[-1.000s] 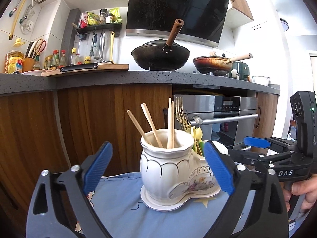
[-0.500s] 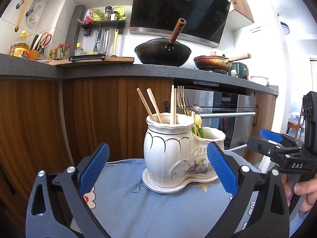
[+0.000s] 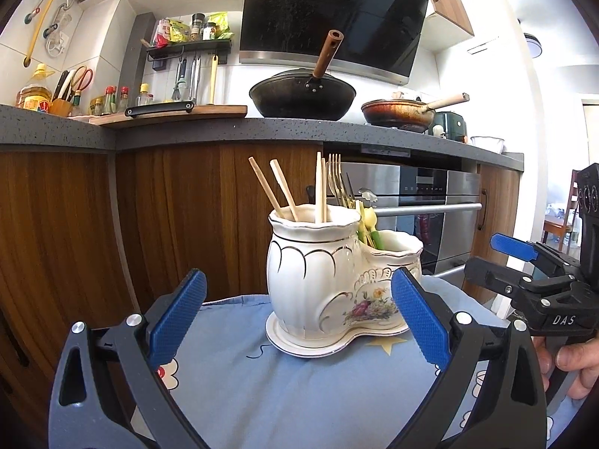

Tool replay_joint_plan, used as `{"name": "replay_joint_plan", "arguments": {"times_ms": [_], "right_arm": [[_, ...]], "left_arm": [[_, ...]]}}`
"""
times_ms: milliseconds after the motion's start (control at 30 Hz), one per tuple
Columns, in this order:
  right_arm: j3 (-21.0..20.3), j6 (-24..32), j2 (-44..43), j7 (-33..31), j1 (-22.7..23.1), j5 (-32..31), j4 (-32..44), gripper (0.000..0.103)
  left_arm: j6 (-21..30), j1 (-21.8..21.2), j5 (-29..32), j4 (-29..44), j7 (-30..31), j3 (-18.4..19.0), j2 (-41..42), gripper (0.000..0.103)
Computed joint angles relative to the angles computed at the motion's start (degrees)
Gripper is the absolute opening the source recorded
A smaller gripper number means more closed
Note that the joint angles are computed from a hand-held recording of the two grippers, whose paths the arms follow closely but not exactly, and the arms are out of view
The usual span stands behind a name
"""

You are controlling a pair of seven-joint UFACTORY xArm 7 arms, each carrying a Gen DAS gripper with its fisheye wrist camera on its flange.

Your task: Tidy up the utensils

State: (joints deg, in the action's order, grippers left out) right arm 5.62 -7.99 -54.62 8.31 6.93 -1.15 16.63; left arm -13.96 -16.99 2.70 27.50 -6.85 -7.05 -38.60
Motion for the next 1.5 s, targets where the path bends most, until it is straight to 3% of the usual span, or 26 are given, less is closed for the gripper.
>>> {"name": "replay_joint_plan", "arguments": {"times_ms": [533, 1500], "right_arm": [[-0.2, -0.1, 0.1, -0.2, 0.3, -0.3, 0.1, 0.098], [0.0, -0.2, 0.1, -0.2, 0.2, -0.3, 0.0, 0.098]], "left_arm": [[0.9, 2.1, 0.0, 0.4, -0.4, -2.0, 0.0, 0.098], [1.0, 1.8, 0.2, 0.4, -0.3, -1.8, 0.1, 0.098]]}}
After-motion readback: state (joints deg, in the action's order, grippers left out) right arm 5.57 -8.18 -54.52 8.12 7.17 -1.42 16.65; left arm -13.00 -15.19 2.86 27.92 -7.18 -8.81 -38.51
